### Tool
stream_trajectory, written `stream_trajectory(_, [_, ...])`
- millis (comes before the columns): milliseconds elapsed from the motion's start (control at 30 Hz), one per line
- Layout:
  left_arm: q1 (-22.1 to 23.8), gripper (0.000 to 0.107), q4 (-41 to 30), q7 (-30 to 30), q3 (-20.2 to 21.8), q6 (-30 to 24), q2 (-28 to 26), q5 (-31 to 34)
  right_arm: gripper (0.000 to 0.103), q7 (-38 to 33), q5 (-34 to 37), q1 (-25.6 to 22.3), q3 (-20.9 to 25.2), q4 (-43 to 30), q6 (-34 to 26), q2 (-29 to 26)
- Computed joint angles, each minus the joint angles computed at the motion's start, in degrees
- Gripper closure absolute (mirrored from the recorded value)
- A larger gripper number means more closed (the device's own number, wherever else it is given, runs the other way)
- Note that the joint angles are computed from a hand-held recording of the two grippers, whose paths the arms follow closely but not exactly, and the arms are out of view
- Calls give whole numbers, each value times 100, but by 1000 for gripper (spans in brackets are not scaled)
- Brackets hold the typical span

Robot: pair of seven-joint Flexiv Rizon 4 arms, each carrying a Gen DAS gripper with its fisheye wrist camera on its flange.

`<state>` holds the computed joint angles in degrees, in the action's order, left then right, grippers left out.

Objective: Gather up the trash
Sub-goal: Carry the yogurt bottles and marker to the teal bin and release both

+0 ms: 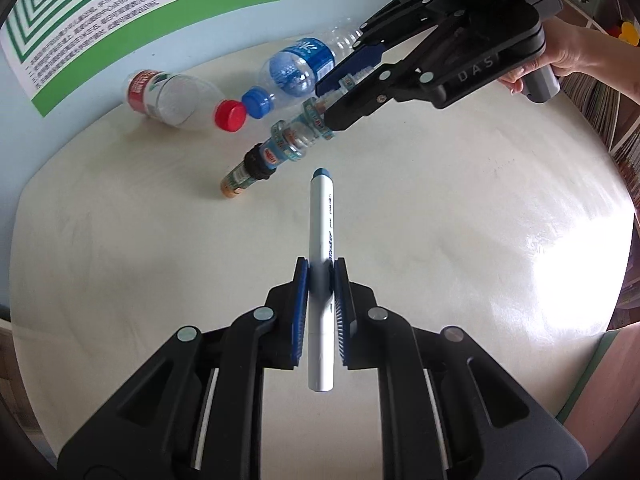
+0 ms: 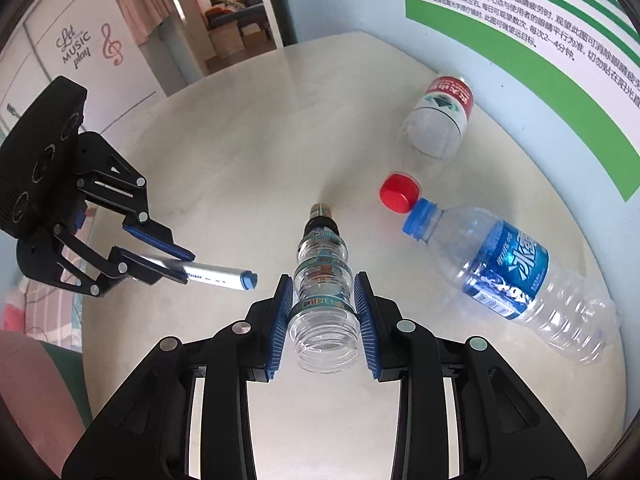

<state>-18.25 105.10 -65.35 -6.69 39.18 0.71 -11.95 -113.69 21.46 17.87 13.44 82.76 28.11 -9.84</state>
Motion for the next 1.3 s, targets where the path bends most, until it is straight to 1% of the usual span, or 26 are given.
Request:
stream_trajectory(67, [9,96,151,-143,54,56,187,87,70,13,-36,69,41,-41,8,34])
stream_trajectory(133, [31,96,232,-386,69,105,294,202,70,27,-55,156,75,-181,-34,3])
stream_trajectory(167, [44,96,330,-524,95,120,440,302,70,24,-65,182,87,-214,-44,11])
stream_trajectory(200, [105,96,349,-507,159,87,515,313,70,17,-78,226,104,-294,-75,-13])
stream_trajectory(267, [154,96,557,-723,193,79,830,482,70,-9,-183,351,150,-431,-92,-43])
stream_trajectory(333, [229,96,765,-814,285,-17,1245,587,70,-18,-276,477,191,-605,-161,-93])
stream_trajectory(367, [283,96,831,-906,281,-10,1339,656,70,-23,-335,547,210,-694,-183,-135])
stream_trajectory(500, [472,96,1186,-1195,368,-196,1967,824,70,-16,-421,792,319,-939,-227,-198])
stream_trajectory(767, [957,96,1647,-1526,565,-744,3099,1172,70,-89,-745,1547,540,-1885,-536,-638])
stream_trajectory(933, [1352,96,1954,-1698,781,-1196,3930,1369,70,-228,-945,2150,652,-2805,-902,-1154])
stream_trajectory(1100, [1835,96,2194,-1842,1009,-1880,4813,1647,70,-403,-1136,2892,682,-3950,-1422,-1790])
stream_trajectory(1200, [2126,96,2308,-1888,1166,-2318,5345,1825,70,-497,-1232,3471,648,-4915,-1904,-2309])
stream_trajectory(1300, [2421,96,2408,-1925,1332,-2879,5969,2035,70,-578,-1268,4102,524,-6238,-2601,-2991])
